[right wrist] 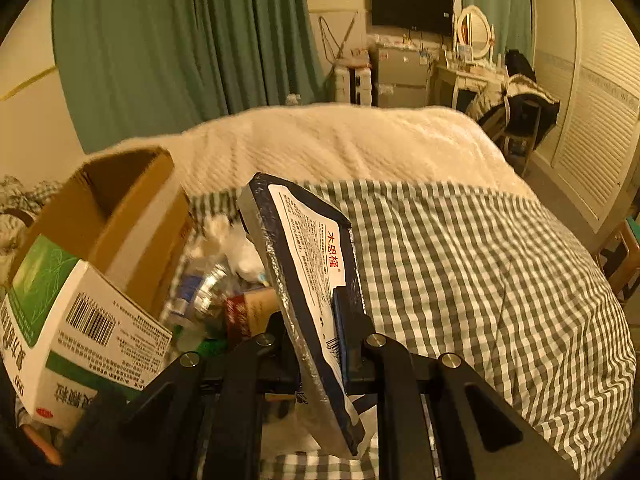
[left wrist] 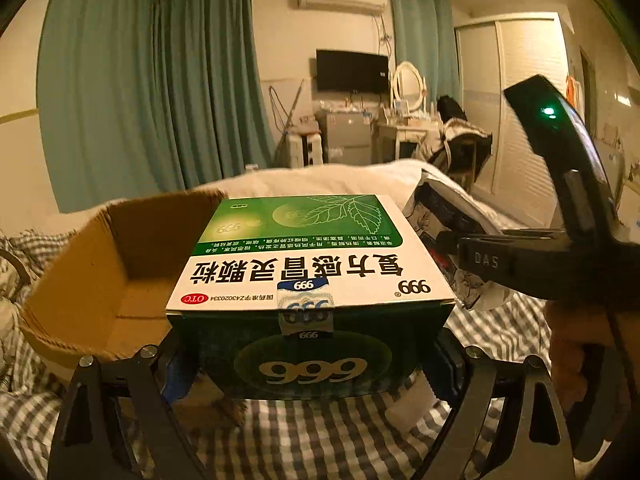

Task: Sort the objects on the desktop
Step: 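Lift the green-and-white box with the left gripper and carry it over the cardboard box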

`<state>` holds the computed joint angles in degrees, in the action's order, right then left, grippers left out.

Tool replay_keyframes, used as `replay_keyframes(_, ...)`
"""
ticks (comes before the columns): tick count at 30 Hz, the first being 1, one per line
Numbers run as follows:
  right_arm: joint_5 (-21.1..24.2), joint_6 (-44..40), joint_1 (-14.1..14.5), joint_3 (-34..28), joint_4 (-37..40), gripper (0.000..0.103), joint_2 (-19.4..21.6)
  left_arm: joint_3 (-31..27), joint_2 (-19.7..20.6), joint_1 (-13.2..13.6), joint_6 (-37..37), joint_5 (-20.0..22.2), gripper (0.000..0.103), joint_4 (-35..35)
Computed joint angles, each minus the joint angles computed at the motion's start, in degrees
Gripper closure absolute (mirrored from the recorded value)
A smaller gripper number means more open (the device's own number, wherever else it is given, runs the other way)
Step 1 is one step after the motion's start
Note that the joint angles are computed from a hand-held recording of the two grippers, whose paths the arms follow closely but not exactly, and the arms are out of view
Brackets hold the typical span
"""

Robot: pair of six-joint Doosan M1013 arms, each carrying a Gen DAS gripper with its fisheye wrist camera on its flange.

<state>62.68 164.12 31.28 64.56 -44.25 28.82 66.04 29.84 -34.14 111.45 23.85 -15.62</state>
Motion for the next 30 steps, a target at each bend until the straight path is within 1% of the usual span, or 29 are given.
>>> replay_keyframes(5,-2.15,4.26,1.44,-0.12,-5.98,0.091,-0.82,-1.2,-0.34,0.93,1.3,-1.0,0.01,-2.37)
replay_keyframes(6,-1.98,5.01,1.71,-0.44,-7.08,0.091,-0.72,-1.56,-0.38,1.18,2.56,-0.89,0.01,-3.73)
replay_keyframes(9,0.51,6.21,2.81,-2.49,-10.9,0.091,0.17,-2.38,-0.64,1.91,5.07,-1.68,0.01,-6.57)
replay_keyframes(11,0.73,6.25,3.43,-3.71,-12.86,0.091,0.63,-2.93,-0.69,2.4,6.04,-2.26,0.01,-7.88)
replay_keyframes(14,-0.13,6.89,4.08,-5.15,-14.92,0.091,1.09,-3.34,-1.01,3.2,6.84,-3.53,0.01,-8.92)
replay_keyframes(17,-0.98,7.14,4.46,-6.84,-15.96,0.091,1.82,-4.81,-0.81,4.02,8.97,-1.94,0.01,-11.4)
replay_keyframes(19,-1.29,6.77,4.69,-8.05,-16.54,0.091,2.4,-5.68,-0.67,4.63,8.11,-1.64,0.01,-11.76)
replay_keyframes(24,-1.61,7.42,5.75,-11.07,-19.98,0.091,3.82,-6.92,-0.58,5.92,4.64,-2.85,0.01,-9.15)
replay_keyframes(27,-2.64,7.83,6.02,-12.66,-21.33,0.091,4.42,-7.64,-0.46,6.57,2.88,-3.46,0.01,-7.99)
replay_keyframes(30,-2.97,6.41,6.14,-14.4,-21.6,0.091,5.27,-8.94,0.01,7.39,6.54,-1.03,0.01,-12.67)
